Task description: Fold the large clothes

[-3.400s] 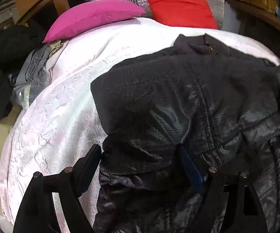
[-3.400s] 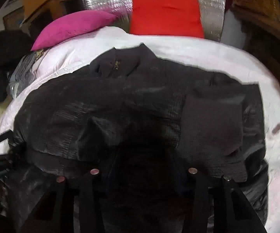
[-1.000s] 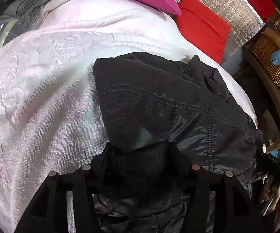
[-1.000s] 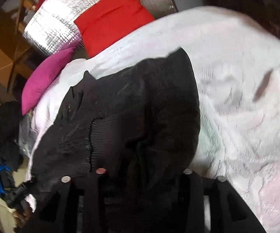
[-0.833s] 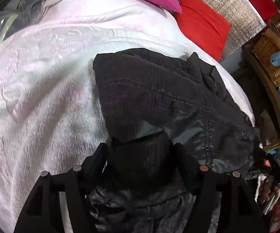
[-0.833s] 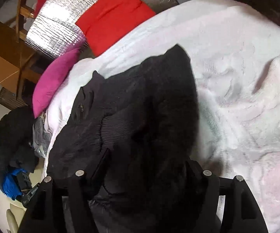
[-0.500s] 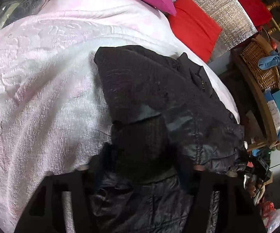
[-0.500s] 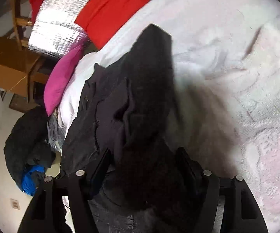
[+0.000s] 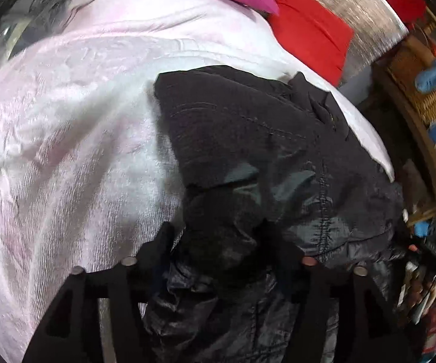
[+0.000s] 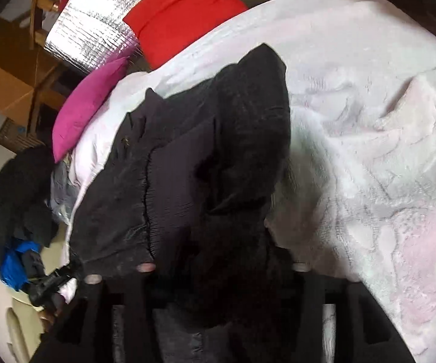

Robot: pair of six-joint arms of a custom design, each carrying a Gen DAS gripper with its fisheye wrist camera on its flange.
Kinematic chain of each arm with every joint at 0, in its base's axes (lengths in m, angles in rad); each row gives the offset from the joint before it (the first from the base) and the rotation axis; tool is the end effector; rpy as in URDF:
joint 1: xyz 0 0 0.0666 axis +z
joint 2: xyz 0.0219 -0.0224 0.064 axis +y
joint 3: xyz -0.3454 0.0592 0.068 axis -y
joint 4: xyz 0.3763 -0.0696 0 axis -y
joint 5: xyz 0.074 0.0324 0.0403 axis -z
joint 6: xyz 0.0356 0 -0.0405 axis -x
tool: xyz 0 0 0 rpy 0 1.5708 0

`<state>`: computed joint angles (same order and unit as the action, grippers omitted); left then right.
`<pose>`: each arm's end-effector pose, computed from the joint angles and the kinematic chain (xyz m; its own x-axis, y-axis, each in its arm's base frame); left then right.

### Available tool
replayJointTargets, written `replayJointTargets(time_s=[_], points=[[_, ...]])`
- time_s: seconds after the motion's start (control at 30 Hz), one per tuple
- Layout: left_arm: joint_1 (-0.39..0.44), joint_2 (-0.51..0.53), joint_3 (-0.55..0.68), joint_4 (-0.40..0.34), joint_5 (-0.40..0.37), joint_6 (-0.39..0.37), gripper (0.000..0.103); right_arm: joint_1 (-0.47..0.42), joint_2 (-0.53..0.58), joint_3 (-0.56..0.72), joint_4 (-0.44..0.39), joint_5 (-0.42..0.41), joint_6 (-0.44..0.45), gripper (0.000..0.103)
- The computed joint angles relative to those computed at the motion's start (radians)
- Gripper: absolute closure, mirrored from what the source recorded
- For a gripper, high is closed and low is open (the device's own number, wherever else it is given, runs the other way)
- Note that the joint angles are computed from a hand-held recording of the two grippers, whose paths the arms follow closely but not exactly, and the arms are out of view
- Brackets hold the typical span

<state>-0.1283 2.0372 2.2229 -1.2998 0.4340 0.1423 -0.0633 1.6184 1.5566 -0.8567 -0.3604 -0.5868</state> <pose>0.6471 -0.0990 0.3825 -0.9237 -0.0106 -0.3830 0.1707 0.8835 -0.4361 0.5465 -0.0225 0.3637 -0.7459 0.5664 -0.3503 0.3105 0.7611 0.5695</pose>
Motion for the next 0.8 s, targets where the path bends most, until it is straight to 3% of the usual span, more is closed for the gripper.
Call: replayJointTargets(time_s=[0.1,0.2,0.3,0.37,0.4,0.43,0.47,0.53,0.6,0.7,0.8], points=[[0.025,-0.007,-0.010,0.019,0.079,0.049,0.037,-0.016,-0.031,-0.044,0.089,-0.046,-0.044,0.022],[0.034,0.008,0.015,0.050,0.127,0.100,0.027,-0.023,-0.018,-0.047,0.126,-0.048,-0.092,0.022],[0.035,0.048,0.057,0.085,0.137,0.174,0.027,-0.028,0.016,-0.046,0.184,-0.030,-0.192,0.022],[0.032,0.078,0.088,0.087,0.155,0.207,0.027,-0.030,0.028,-0.073,0.279,-0.031,-0.269,0.022],[0.029,0.087,0.092,0.099,0.159,0.216,0.028,-0.024,0.030,-0.075,0.309,-0.007,-0.269,0.028],[0.023,0.079,0.069,0.127,0.146,0.218,0.039,-0.020,0.037,-0.058,0.290,0.004,-0.241,0.037],[0.019,0.069,0.050,0.152,0.124,0.212,0.051,-0.010,0.055,-0.022,0.248,0.024,-0.204,0.064],[0.004,0.066,0.056,0.154,0.072,0.186,0.067,0.015,0.085,0.045,0.164,0.101,-0.132,0.065],[0.003,0.045,0.042,0.176,0.057,0.164,0.073,0.028,0.083,0.063,0.155,0.148,-0.107,0.070],[0.011,0.018,0.013,0.217,0.072,0.157,0.073,0.035,0.063,0.058,0.182,0.179,-0.102,0.071],[0.010,0.070,0.077,0.139,0.049,0.148,0.066,0.027,0.075,0.058,0.148,0.174,-0.103,0.069]])
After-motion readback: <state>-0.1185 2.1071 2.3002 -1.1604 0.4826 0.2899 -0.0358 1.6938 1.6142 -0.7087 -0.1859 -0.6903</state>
